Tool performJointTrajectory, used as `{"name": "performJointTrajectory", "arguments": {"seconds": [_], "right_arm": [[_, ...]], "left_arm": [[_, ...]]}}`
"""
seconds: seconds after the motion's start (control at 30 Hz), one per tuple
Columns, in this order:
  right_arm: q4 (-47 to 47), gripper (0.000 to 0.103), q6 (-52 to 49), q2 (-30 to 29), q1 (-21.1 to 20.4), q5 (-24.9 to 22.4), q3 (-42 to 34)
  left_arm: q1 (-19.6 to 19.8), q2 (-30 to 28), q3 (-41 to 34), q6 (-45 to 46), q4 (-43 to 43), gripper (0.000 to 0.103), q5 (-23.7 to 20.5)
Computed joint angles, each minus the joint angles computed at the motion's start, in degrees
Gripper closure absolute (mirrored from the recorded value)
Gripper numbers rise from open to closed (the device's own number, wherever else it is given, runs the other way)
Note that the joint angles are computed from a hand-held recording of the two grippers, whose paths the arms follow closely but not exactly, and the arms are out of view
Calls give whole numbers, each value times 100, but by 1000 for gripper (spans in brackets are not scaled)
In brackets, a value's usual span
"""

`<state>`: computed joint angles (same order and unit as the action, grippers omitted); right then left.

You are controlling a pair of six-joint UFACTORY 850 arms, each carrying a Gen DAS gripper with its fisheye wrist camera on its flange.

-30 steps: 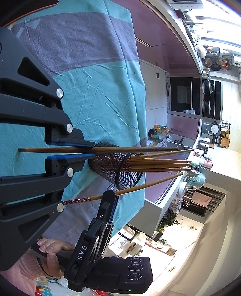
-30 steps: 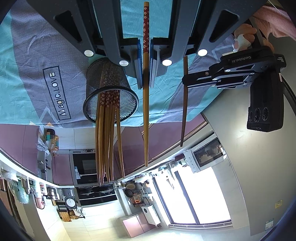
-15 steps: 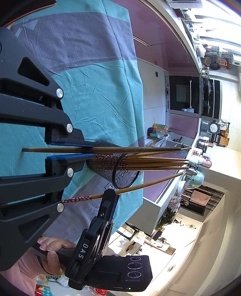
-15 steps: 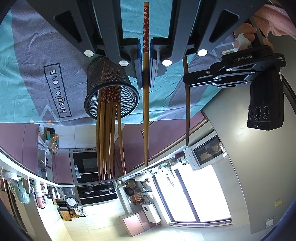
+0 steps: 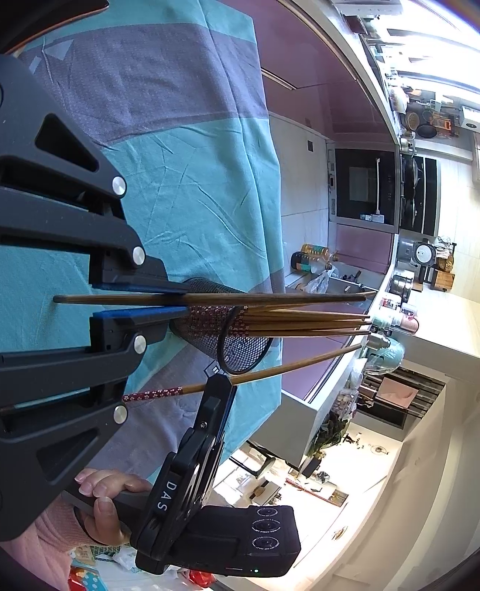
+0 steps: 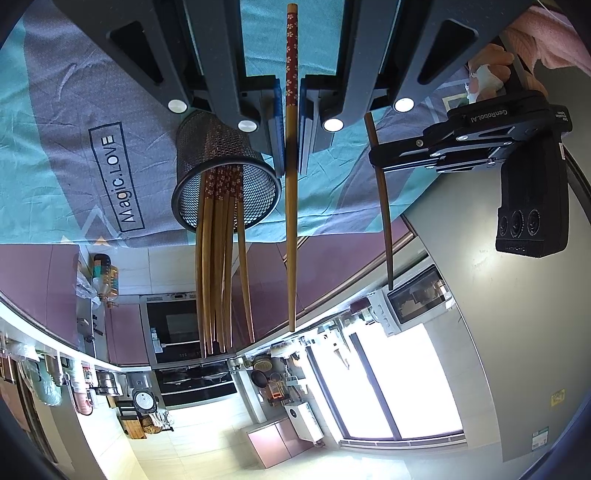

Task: Organize utensils
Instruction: 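Lower the left gripper's chopstick into the mesh cup while the right gripper inserts its own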

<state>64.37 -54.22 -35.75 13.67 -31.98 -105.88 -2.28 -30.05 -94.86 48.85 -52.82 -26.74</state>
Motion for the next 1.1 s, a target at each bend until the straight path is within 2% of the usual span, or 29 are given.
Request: {"name": "performJointTrajectory", "arguments": {"seconds": [1.1], "right_arm": [[93,97,-56,-66,-21,81,-84]], "left_arm": [[11,-15,-75,40,-29,95,-26]]}}
